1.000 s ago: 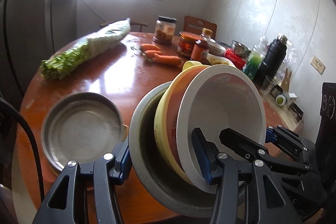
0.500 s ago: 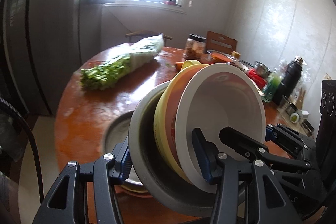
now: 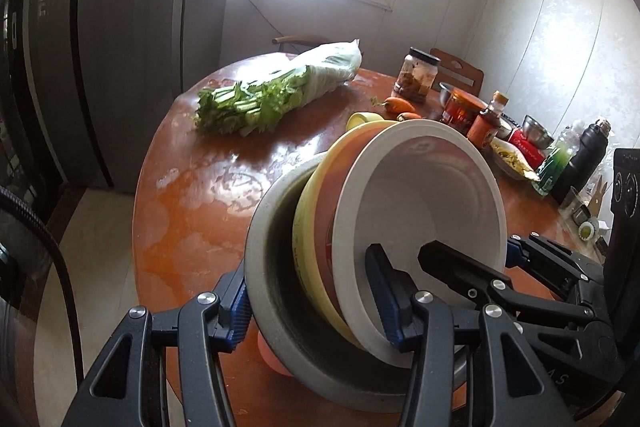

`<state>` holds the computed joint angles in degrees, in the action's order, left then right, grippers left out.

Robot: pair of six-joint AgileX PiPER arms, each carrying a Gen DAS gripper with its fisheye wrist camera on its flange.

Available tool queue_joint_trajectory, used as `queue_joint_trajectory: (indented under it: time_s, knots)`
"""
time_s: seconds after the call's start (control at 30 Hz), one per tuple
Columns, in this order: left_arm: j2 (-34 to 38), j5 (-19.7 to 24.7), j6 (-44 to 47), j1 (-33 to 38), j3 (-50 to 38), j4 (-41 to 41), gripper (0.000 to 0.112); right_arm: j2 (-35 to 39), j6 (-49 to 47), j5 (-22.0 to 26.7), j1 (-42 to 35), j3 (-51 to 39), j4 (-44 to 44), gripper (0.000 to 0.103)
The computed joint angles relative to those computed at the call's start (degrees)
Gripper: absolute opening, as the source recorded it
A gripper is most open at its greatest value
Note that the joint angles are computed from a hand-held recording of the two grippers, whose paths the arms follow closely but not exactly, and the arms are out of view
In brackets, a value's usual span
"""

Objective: Organize plates and bowls
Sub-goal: 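Lift the nested bowls with both tools and carry them over the plate stack, then lower the nested bowls onto the plate stack and open both tools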

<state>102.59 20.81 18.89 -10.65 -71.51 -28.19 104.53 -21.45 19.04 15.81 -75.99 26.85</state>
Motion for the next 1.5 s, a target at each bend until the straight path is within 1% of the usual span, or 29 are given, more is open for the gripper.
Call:
queue_joint_trajectory:
  time_s: [0.23,0.37,0.43,0.5,0.63,0.73,0.8,0.87,0.93,1.0,1.1,1.17,1.23,1.33,1.43,1.5]
  knots:
    - [2.6,0.1,3.8,0.7,-1.0,-3.4,0.052,1.4,2.3,-0.7,0.5,0.4,-2.0,0.046]
    - [4.2,0.1,4.5,0.5,-2.1,-3.8,0.052,2.1,3.1,-1.0,0.3,0.4,-2.6,0.046]
    - [4.5,-0.5,6.2,0.4,-2.1,-5.3,0.052,2.1,2.0,-2.3,0.3,0.9,-1.6,0.046]
    - [5.5,0.0,6.2,0.4,-3.3,-5.2,0.052,2.3,3.1,-3.2,0.3,1.1,-2.9,0.045]
    - [7.4,0.8,3.6,-0.6,-6.6,-1.6,0.052,3.0,8.1,-4.0,0.1,0.3,-8.4,0.045]
    - [9.7,2.0,2.2,-1.1,-10.3,-0.1,0.052,4.0,4.5,-4.4,-1.3,-0.6,-4.6,0.045]
    - [10.4,2.2,1.7,-1.3,-11.2,0.1,0.052,4.4,5.1,-4.3,-1.8,-1.3,-5.1,0.044]
    - [10.5,1.5,0.7,-1.7,-11.3,0.9,0.052,4.6,4.4,-4.4,-2.2,-1.5,-4.2,0.044]
    - [10.1,-0.1,-0.8,-2.1,-10.3,2.4,0.052,4.5,3.1,-4.7,-2.3,-1.1,-2.9,0.045]
    - [9.6,-1.4,-1.9,-2.4,-9.4,3.5,0.053,4.2,4.2,-5.8,-2.0,-0.3,-4.3,0.045]
    - [9.0,-2.5,-5.4,-2.6,-8.3,6.7,0.058,3.8,4.9,-6.3,-1.7,0.3,-5.0,0.046]
    - [8.7,-2.9,-7.2,-2.7,-7.8,8.6,0.059,3.3,6.0,-6.4,-1.4,0.8,-6.1,0.048]
    - [8.3,-3.3,-7.1,-2.6,-7.2,8.2,0.06,3.0,6.9,-6.5,-1.3,1.1,-7.0,0.051]
    - [7.7,-3.5,-7.7,-2.6,-6.7,8.5,0.062,2.4,4.5,-6.2,-1.7,1.5,-3.9,0.054]
    - [6.5,-4.4,-7.2,-2.7,-5.4,7.9,0.066,0.8,8.0,-7.9,-1.4,3.2,-7.3,0.06]
    - [5.8,-4.6,-7.7,-2.9,-4.8,8.5,0.068,-0.5,5.1,-8.7,-1.6,4.4,-4.3,0.062]
